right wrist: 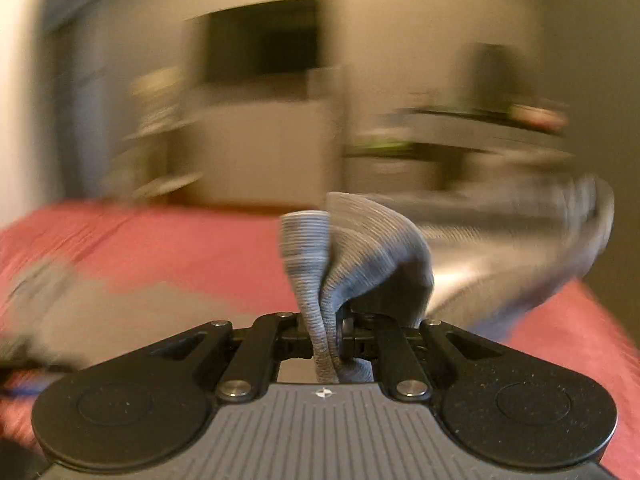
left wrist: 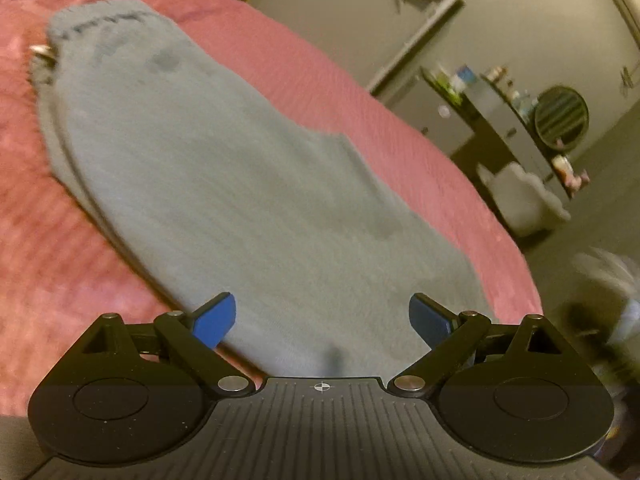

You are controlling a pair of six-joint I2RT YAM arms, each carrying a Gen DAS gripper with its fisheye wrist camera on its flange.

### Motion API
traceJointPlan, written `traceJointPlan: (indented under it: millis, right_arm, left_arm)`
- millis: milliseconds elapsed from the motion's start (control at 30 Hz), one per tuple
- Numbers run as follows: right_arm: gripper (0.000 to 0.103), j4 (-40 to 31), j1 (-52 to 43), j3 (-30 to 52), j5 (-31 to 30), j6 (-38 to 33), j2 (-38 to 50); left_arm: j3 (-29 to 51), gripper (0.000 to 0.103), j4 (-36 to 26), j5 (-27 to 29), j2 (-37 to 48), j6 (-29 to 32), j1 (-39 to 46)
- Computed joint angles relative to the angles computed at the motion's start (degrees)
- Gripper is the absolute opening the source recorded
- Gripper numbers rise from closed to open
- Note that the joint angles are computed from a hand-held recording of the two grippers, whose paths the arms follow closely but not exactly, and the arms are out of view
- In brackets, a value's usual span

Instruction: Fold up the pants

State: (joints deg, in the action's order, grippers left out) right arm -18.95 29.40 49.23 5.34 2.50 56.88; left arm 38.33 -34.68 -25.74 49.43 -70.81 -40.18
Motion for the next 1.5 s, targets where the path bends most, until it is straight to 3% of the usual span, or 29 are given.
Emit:
traceJointPlan:
  millis: [100, 167, 200, 233, 333, 400, 433, 500, 533, 567, 633, 700, 767, 833, 900, 967, 1000, 1033, 1100, 1267, 1500]
  right_arm:
    - [0.009, 2.10, 13.30, 0.63, 1.90, 2.28, 13.19]
    - [0.013, 0.05, 17.21, 2.94, 1.68, 4.21, 22.80]
    - [0.013, 2.27, 19.09, 1.45, 4.19, 5.03, 23.99]
    - [0.015, 4.95, 20.39, -0.58, 6.26, 4.96, 22.74]
    - [0.016, 2.94, 18.37, -0.80, 2.49, 8.88, 19.52]
    - [0.030, 0.44, 16.71, -0.92, -2.13, 10.95, 17.02]
    - [0.042, -0.30, 15.29, -1.49, -5.77, 11.64, 14.96]
    - [0.050, 1.32, 11.96, -5.44, -10.57, 13.21, 7.98]
    - [0.059, 2.44, 9.66, -7.83, -12.98, 14.84, 3.77]
    - [0.072, 3.60, 7.79, -10.56, -14.05, 17.11, -0.70]
    - [0.079, 4.72, 4.65, -14.80, -11.57, 22.51, -7.86]
    - [0.079, 2.25, -2.91, -16.18, -14.79, 26.25, -11.59]
    - [0.079, 1.79, -12.53, -17.66, -21.87, 31.63, -13.03]
    - [0.078, 5.79, -21.38, -21.70, -29.92, 39.27, -13.72]
    - [0.071, 9.70, -27.76, -25.17, -35.36, 43.55, -11.48]
    - [0.047, 12.94, -30.05, -27.52, -35.90, 44.43, -9.73]
    - [0.046, 13.42, -31.08, -28.12, -36.58, 44.66, -9.86]
    - [0.047, 15.04, -30.84, -28.34, -36.61, 45.24, -8.78]
    - [0.048, 14.21, -29.58, -28.30, -35.12, 44.39, -9.71]
    - [0.061, 14.86, -26.53, -28.50, -31.83, 40.56, -10.23]
    - [0.064, 13.44, -25.72, -27.99, -31.19, 36.82, -10.92]
  left_arm:
    - [-1.57, 0.097, -2.14, 0.82, -3.50, -0.60, 2.15]
    - [-3.87, 0.097, -1.57, 3.70, -6.16, -1.75, 4.13]
    - [-5.20, 0.097, -0.62, 5.55, -7.43, -2.27, 5.28]
    - [-6.50, 0.097, 0.68, 7.20, -8.66, -2.27, 6.41]
    - [-7.29, 0.097, 3.88, 11.45, -6.76, -0.73, 10.36]
    - [-6.70, 0.097, 5.06, 13.70, -4.39, 0.86, 12.07]
    - [-6.67, 0.097, 5.13, 14.28, -4.28, 1.78, 12.37]
    - [-6.54, 0.097, 4.88, 14.44, -4.44, 3.04, 12.36]
    - [-6.47, 0.097, 4.42, 14.30, -4.70, 3.52, 12.10]
    - [-5.70, 0.097, 3.99, 14.10, -3.81, 4.09, 11.64]
    - [-2.45, 0.097, 2.97, 13.94, -0.03, 7.97, 10.21]
    - [0.89, 0.097, 4.82, 10.80, 4.20, 12.67, 6.38]
    - [4.64, 0.098, 7.93, 7.17, 9.70, 16.14, 2.21]
    - [7.47, 0.098, 12.32, 6.47, 16.24, 20.32, 0.22]
    - [12.13, 0.097, 10.28, 4.28, 24.32, 21.12, -1.13]
    - [13.82, 0.089, 9.06, 3.47, 29.65, 22.28, -1.70]
    - [15.69, 0.080, 6.21, 4.60, 32.38, 21.65, -1.11]
    - [17.03, 0.079, 4.07, 5.36, 33.68, 20.40, -0.39]
    - [15.23, 0.079, 5.60, 5.28, 32.01, 19.22, 0.15]
    - [15.98, 0.077, 2.49, 3.12, 32.42, 17.39, -0.53]
    - [17.12, 0.073, 0.18, 2.88, 32.00, 16.33, -0.24]
